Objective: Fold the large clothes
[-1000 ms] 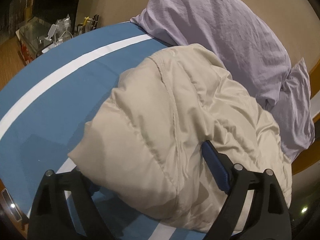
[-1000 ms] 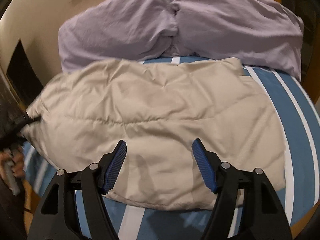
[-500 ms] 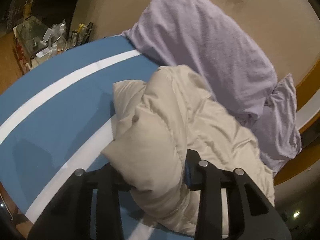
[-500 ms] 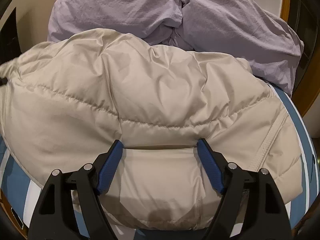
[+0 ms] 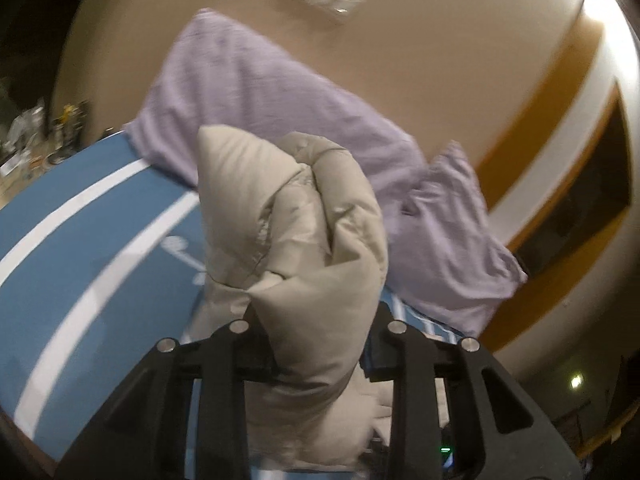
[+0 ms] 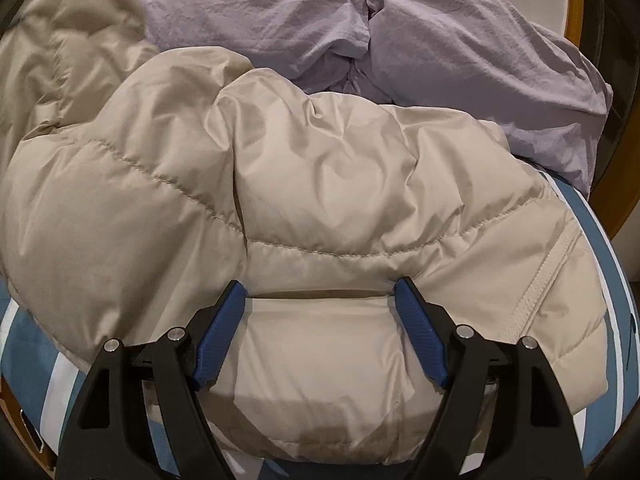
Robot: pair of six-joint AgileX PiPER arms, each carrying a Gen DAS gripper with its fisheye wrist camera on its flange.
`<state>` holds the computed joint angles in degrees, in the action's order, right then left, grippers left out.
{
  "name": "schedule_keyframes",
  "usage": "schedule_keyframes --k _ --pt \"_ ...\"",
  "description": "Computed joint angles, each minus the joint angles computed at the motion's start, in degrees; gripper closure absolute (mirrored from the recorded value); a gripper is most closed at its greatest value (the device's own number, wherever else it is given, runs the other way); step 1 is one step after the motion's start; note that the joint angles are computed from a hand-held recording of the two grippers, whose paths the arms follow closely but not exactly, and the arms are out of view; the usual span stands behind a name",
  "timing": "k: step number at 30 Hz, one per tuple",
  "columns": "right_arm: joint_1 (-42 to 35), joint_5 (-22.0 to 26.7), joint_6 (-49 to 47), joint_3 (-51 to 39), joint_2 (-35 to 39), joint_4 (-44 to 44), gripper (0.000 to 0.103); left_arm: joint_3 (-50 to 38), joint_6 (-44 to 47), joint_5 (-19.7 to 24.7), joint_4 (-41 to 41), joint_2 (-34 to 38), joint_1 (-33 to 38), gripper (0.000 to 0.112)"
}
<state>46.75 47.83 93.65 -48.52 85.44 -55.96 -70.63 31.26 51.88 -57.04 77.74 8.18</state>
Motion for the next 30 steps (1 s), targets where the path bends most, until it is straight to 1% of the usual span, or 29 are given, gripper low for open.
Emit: schedule_keyframes --k 3,6,8,10,11,14,16,19,21,22,24,26,28,30 --pt "-0.4 -2.5 0.3 2.1 -2.2 -1.0 0.023 -0.9 -3.1 -2.3 2.0 -1.6 -7.5 0.083" --pt "-1.1 -6.2 1.6 5.5 -6.1 -2.6 0.024 -1.7 -6.2 -5.2 4.7 -2.4 -15.1 0.083" --pt "-1.1 -6.7 2.6 7.6 -8.9 -3.4 0.024 -2.8 -9.0 -7.4 7.5 -2.2 -21.0 0.083" --pt "0.0 -4.5 3.7 9.5 -11.6 -4.5 0.024 -3.4 -11.6 -9.7 10.4 -1.7 -26.7 0.084" --pt "1.0 -2.5 4.4 10.9 -13.6 -5.1 0.024 -3.9 -12.8 -10.7 11.7 -1.2 -29.1 0.084" --pt "2.4 1.7 5.8 14.3 -18.3 -5.9 0.024 -5.0 -17.3 -13.8 16.6 0.6 -36.6 0.084" --pt "2.7 3.5 6.3 16.7 -21.8 -5.9 0.024 -6.0 -19.9 -15.1 19.4 2.3 -40.4 0.084" --pt "3.7 8.1 3.7 18.4 -28.2 -3.3 0.024 -7.6 -24.7 -16.9 25.0 5.5 -46.6 0.084" --pt "5.0 12.5 2.5 19.4 -32.9 -1.8 0.024 -8.4 -27.2 -17.8 28.2 7.5 -49.8 0.084" --pt "4.8 13.8 1.5 19.4 -34.6 -1.0 0.024 -8.8 -28.8 -18.3 30.4 8.8 -51.8 0.084" --pt "6.0 17.9 0.5 20.0 -40.0 0.9 0.024 -9.9 -32.1 -18.9 34.3 11.7 -55.3 0.084" --pt "6.2 21.7 -1.0 20.2 -44.8 2.3 0.024 -9.3 -34.5 -19.6 37.4 13.2 -58.2 0.084" --pt "3.6 21.8 -1.8 22.1 -48.6 3.1 0.024 -10.3 -37.5 -19.7 41.0 15.8 -60.9 0.084" --pt "1.2 21.9 -2.8 23.6 -51.9 4.1 0.024 -11.5 -42.1 -19.5 46.5 18.6 -64.2 0.083"
